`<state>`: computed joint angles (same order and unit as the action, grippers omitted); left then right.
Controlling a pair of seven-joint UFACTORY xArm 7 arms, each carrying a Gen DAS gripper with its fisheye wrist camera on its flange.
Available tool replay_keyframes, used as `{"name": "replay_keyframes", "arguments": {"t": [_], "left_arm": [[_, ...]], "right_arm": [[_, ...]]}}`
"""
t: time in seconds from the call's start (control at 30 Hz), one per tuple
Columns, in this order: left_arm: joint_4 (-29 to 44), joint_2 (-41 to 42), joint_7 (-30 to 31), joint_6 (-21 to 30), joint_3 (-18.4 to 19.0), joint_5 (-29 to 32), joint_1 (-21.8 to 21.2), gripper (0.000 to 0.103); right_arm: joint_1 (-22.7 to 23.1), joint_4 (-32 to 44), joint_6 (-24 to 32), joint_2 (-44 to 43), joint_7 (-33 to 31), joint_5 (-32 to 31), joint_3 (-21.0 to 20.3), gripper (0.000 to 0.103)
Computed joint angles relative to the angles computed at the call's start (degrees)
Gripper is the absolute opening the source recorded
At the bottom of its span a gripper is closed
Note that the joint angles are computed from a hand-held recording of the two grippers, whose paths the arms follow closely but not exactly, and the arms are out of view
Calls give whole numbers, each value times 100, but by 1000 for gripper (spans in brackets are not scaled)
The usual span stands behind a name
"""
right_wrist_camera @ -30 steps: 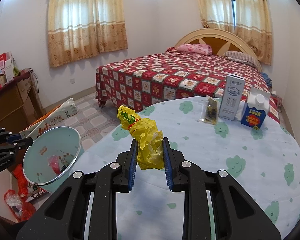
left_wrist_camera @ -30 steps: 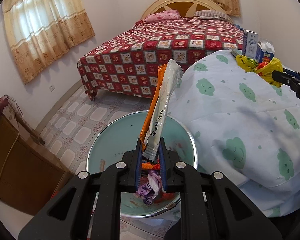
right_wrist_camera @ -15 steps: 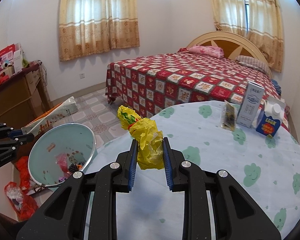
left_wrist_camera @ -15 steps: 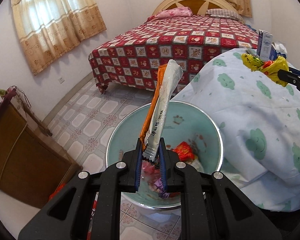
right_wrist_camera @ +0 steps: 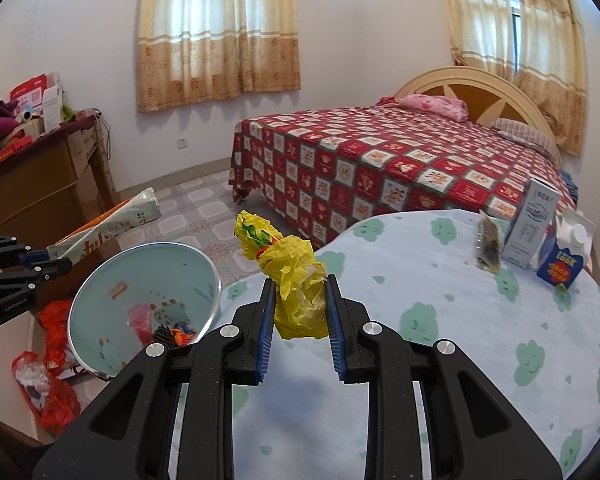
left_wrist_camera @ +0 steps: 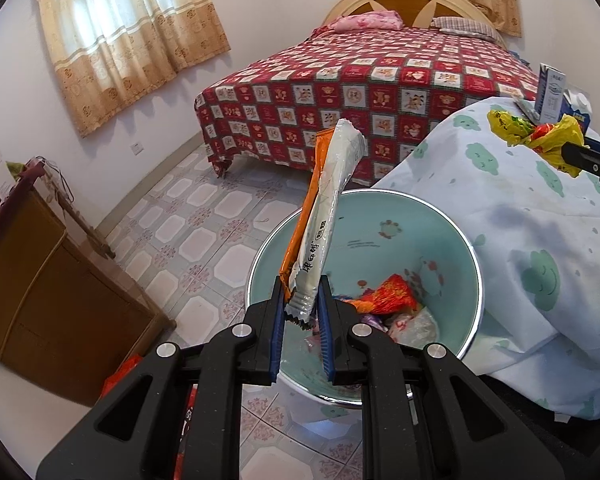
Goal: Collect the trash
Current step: 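Carry the strip wrapper with the left gripper over the bucket while the right holds the yellow bag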
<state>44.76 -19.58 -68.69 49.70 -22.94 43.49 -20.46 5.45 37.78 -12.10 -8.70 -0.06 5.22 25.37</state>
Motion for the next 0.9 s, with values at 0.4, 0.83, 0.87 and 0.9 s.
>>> {"name": "replay_keyframes", "arguments": {"t": [0.4,0.83,0.87,0.9], "left_arm": [[-281,-298,91,46,50,-182,99,16],[-462,-556,156,62,-13,-339,297,16],[-456,-545,146,70,-25,-339,310,16],[-468,-557,147,77,-19,-353,315,16]], "right_arm": [[-547,253,92,190,-85,6,780,25],[-1028,521,128,435,-347,110,1484,25],[-964,534,127,458,-362,98,1415,25],[-1029,559,139,471,-422,125,1502,25]]}}
